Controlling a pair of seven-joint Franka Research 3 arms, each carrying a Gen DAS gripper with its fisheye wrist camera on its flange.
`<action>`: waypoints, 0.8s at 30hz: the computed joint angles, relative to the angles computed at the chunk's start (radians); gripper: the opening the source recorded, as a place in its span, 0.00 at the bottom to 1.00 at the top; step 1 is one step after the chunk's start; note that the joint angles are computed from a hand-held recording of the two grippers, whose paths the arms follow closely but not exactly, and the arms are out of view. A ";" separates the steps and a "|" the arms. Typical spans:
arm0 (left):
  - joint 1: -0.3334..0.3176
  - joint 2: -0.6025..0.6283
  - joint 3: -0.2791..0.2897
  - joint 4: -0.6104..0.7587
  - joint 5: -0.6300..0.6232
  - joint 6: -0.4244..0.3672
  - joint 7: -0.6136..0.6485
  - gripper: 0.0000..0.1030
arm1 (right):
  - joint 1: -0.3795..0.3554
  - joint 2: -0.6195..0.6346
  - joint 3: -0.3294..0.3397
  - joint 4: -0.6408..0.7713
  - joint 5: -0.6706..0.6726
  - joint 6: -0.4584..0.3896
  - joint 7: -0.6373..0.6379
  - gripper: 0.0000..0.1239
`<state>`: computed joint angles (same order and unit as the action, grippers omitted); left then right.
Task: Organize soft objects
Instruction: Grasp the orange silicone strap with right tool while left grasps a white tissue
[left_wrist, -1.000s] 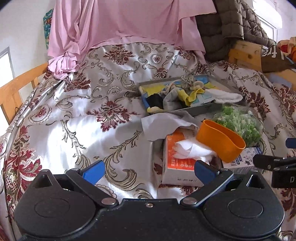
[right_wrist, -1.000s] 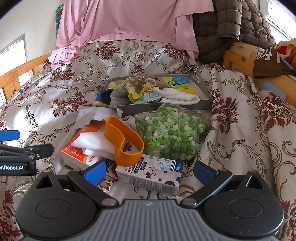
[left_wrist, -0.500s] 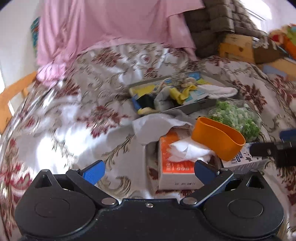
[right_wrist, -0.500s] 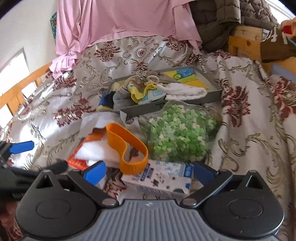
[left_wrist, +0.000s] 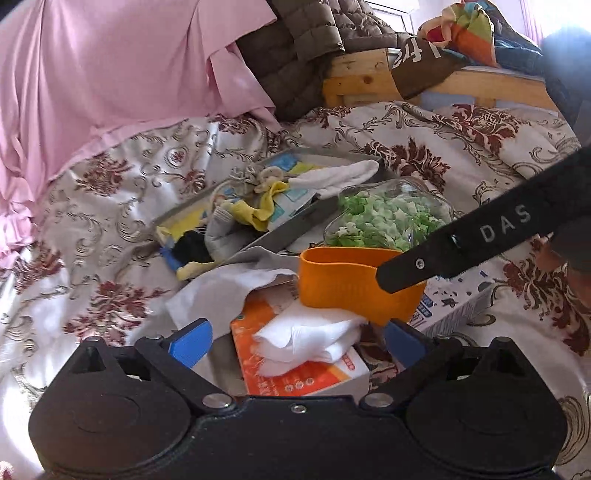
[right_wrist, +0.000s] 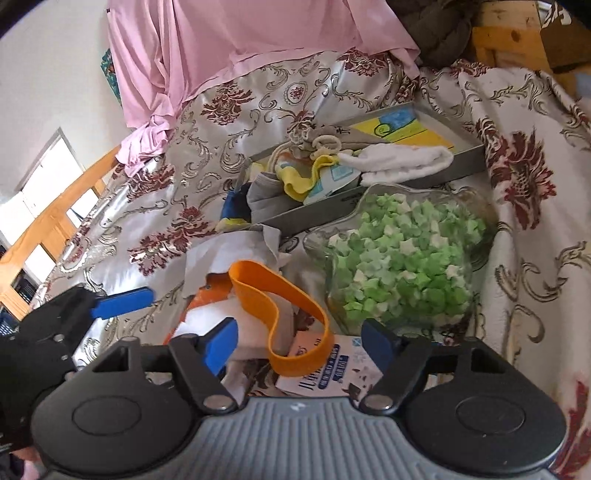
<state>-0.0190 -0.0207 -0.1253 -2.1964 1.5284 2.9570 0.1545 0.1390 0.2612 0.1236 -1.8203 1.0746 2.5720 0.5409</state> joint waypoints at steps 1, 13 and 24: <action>0.002 0.012 0.003 0.010 -0.016 0.003 0.014 0.93 | -0.001 0.002 0.001 0.002 0.001 -0.006 0.001 0.58; 0.000 0.042 0.016 -0.002 -0.365 0.023 0.310 0.61 | 0.011 0.021 0.007 0.008 -0.035 0.005 0.066 0.40; -0.002 0.031 0.019 -0.019 -0.406 0.047 0.315 0.16 | 0.017 -0.002 0.012 -0.025 -0.033 0.030 0.034 0.21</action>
<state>-0.0208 0.0107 -0.1064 -2.2156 1.1221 3.0040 0.4690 0.1561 0.2592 0.1355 -1.8451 1.0420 2.6017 0.5746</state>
